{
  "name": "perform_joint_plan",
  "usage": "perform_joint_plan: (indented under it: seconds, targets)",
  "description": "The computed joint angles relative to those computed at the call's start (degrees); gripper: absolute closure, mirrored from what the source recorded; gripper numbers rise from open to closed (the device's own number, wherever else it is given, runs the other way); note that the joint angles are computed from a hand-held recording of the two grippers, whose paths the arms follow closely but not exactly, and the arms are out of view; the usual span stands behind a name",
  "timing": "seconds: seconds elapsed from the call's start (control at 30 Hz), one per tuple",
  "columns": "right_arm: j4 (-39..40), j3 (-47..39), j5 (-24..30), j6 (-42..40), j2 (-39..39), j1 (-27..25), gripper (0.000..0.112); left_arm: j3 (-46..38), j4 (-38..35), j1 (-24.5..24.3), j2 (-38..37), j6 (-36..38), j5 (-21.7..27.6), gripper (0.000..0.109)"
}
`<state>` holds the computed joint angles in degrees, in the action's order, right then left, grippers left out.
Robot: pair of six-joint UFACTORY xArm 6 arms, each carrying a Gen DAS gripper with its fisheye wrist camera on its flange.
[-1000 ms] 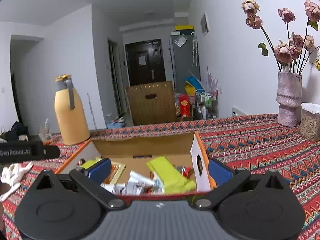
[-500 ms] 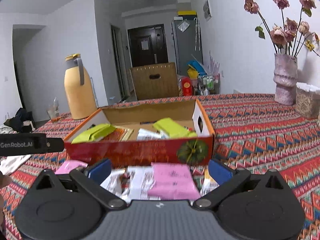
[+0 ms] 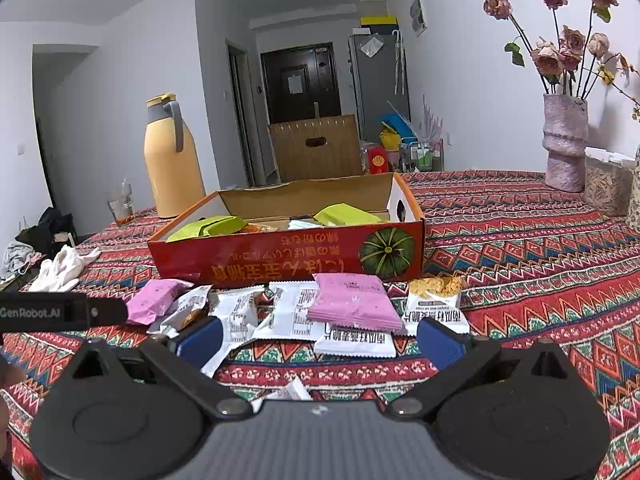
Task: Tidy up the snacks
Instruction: 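Withdraw both tools from the box back toward the snack pile, then grasp a white printed packet with right tool while left tool grasps a white oat-crisp packet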
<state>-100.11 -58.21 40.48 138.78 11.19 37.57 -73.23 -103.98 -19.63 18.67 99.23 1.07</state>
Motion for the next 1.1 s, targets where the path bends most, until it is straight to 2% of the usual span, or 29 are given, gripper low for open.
perform_joint_plan:
  seconds: [0.13,0.4,0.53,0.7,0.9,0.93,1.03,1.1]
  targets:
    - [0.73,0.65,0.85,-0.23,0.17,1.19,0.009,1.17,-2.63,0.94,-0.71,2.62,1.26,0.006]
    - [3.2,-0.16,-1.74,-2.55,2.21,1.44,0.01,2.51,2.62,0.98,0.28,-1.39,2.37,0.006]
    - [4.43,-1.96,-4.77,-5.14,4.29,0.59,0.019,3.05,5.96,0.97,0.82,-4.34,2.53,0.006]
    - [4.79,-3.6,-5.89,-7.4,6.11,0.53,0.026,3.39,9.37,1.15,1.11,-7.53,2.84,0.006]
    - [4.24,-4.91,-6.79,-9.77,7.7,0.65,0.042,3.66,11.16,1.26,1.22,-9.33,3.09,0.006]
    - [4.01,-4.9,-6.52,-9.93,7.7,0.8,0.047,3.76,11.33,1.24,1.15,-9.53,3.01,0.006]
    - [2.04,-4.58,-6.71,-8.51,7.44,0.88,0.074,4.01,11.8,1.18,1.04,-10.04,2.88,0.006]
    - [0.87,-4.19,-6.96,-7.1,7.11,0.8,0.077,4.22,11.72,1.13,0.84,-9.94,2.83,0.006]
